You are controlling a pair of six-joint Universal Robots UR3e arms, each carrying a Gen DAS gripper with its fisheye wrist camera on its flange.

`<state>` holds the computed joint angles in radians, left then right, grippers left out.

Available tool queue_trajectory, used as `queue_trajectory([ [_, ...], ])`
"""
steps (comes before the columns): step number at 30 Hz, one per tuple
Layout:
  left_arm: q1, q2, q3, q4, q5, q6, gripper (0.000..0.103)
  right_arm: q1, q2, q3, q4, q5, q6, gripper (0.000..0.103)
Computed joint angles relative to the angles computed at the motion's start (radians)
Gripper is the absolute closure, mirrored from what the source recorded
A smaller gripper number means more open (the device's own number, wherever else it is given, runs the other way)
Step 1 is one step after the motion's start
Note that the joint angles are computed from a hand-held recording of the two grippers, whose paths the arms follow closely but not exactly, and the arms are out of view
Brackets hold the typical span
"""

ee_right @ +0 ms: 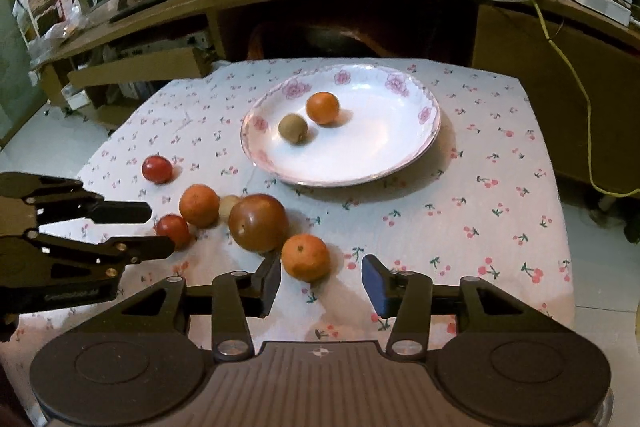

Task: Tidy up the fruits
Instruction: 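Withdraw both grippers from the plate toward the remaining fruits, then grasp a red tomato with the left gripper while the right gripper grasps a tangerine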

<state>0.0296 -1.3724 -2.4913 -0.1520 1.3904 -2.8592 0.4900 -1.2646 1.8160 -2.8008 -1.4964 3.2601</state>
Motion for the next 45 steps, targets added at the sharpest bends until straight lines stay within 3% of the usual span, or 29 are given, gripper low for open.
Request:
queue_trajectory([
  [8, -0.007, -0.068, -0.004, 0.075, 0.016, -0.010, 0.060, -0.013, 0.020, 0.005, -0.017, 0.020, -0.018, 0.052],
  [12, -0.001, -0.047, -0.019, 0.075, 0.009, 0.005, 0.065, -0.007, 0.041, -0.007, -0.023, 0.024, -0.030, 0.052],
  [22, 0.034, -0.047, -0.041, 0.080, -0.020, 0.038, 0.063, 0.016, 0.116, -0.081, -0.012, 0.024, -0.067, 0.053],
  [27, 0.029, -0.081, -0.039, 0.121, -0.026, 0.035, 0.063, 0.036, 0.140, -0.099, -0.028, -0.003, -0.092, 0.061],
  [29, 0.027, -0.075, -0.034, 0.105, -0.030, 0.039, 0.064, 0.039, 0.139, -0.107, -0.018, -0.002, -0.096, 0.071],
  [35, 0.015, -0.029, -0.031, 0.047, -0.022, 0.048, 0.066, 0.048, 0.119, -0.113, 0.025, -0.024, -0.086, 0.072],
  [45, -0.010, 0.179, -0.089, -0.124, -0.046, 0.069, 0.066, 0.097, -0.014, -0.001, 0.054, -0.040, -0.039, 0.073],
])
